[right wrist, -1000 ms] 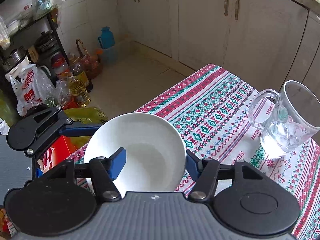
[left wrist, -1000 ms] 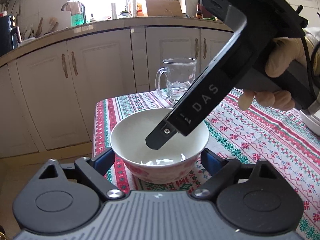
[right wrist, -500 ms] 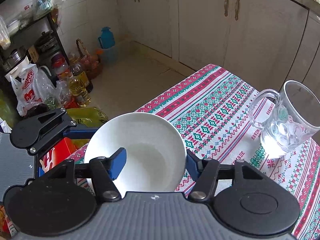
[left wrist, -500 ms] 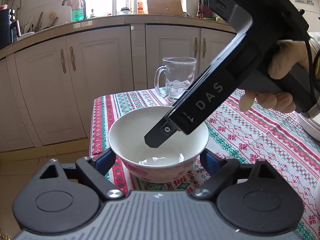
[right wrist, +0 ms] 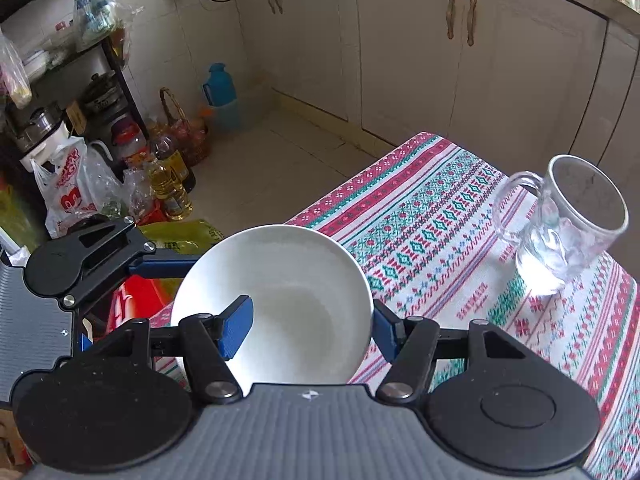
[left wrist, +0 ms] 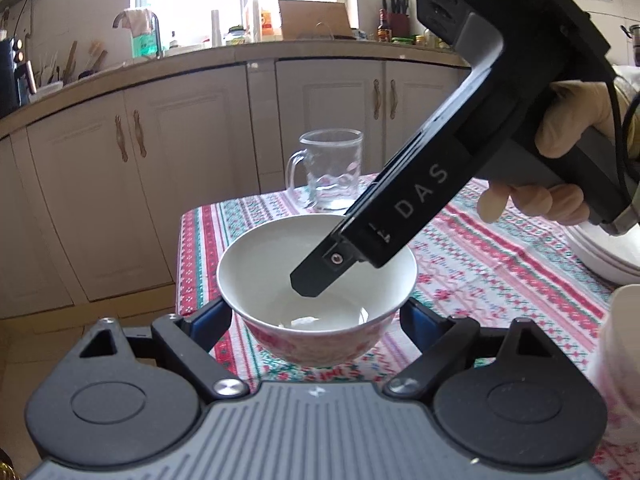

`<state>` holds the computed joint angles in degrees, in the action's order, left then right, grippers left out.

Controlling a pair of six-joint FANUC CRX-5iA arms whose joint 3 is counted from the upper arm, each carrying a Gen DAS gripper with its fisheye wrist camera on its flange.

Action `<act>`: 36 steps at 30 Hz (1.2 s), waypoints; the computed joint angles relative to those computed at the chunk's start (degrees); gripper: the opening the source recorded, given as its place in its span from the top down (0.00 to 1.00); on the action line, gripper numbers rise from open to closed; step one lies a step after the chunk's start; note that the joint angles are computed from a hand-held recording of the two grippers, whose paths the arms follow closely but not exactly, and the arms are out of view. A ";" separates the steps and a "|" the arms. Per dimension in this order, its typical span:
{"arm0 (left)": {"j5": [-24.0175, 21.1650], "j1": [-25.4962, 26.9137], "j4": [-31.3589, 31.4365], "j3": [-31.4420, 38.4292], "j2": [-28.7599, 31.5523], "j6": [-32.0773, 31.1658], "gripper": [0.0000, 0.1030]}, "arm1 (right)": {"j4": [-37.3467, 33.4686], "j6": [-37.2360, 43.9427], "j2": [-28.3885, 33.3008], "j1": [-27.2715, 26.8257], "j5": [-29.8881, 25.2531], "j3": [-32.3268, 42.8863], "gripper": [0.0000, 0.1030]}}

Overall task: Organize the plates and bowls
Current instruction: 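Lift the bowl with the right gripper and carry it over the other bowls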

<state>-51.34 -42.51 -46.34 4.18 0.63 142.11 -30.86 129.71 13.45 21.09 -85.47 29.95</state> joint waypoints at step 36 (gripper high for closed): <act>-9.58 -16.84 -1.49 11.01 3.84 4.13 0.12 | -9.06 7.80 -19.81 -18.74 -9.53 -11.36 0.33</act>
